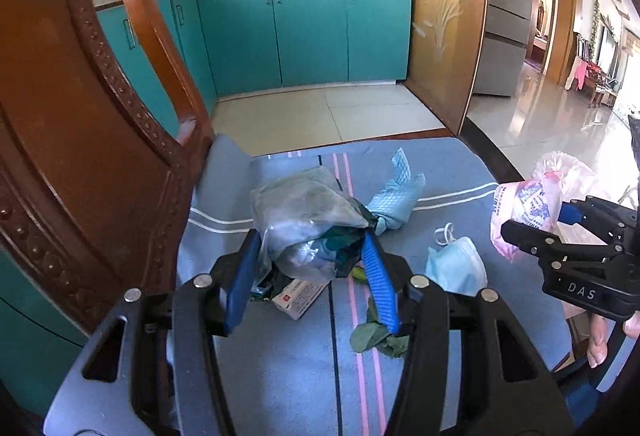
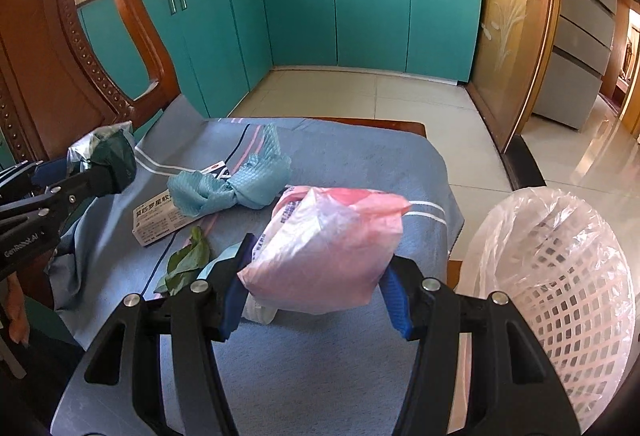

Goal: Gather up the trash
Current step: 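Close the left tool on the clear-and-black plastic bag while the right tool holds the pink bag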

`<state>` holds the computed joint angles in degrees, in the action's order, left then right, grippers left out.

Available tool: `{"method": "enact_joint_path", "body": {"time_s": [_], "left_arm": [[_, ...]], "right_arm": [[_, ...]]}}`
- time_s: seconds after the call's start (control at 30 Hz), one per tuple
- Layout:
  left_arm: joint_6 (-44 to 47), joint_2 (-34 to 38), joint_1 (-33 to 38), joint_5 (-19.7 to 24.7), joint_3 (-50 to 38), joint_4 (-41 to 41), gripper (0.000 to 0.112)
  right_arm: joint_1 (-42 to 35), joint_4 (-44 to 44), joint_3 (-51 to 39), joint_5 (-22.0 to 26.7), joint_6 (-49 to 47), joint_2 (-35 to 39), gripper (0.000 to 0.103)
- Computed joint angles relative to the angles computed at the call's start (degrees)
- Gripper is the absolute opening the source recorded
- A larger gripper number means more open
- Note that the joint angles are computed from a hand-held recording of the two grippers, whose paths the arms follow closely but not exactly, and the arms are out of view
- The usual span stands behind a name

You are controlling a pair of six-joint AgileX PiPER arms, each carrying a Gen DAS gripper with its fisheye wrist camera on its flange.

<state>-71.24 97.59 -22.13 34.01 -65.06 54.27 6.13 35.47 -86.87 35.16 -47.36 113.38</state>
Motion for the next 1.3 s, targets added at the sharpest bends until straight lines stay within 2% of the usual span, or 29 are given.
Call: {"method": "enact_joint_path", "body": {"time_s": [0.77, 1.03, 1.3], "left_arm": [[-2.56, 0.53, 0.1, 0.64, 0.56, 2.62, 0.054], [-4.24, 0.43, -0.45, 0.97, 0.88, 3.85, 0.054], [-5.19, 1.23, -1.95, 0.96, -0.19, 4.72, 0.054]], "right_arm": [[-0.32, 3.22, 2.63, -0.8, -3.9, -1.63, 0.057], [-4.84, 12.05, 2.55, 0.09, -7.71, -3.03, 0.057], [-10.04, 15.97, 2.14, 0.78, -7.87, -3.46, 0.057]]}}
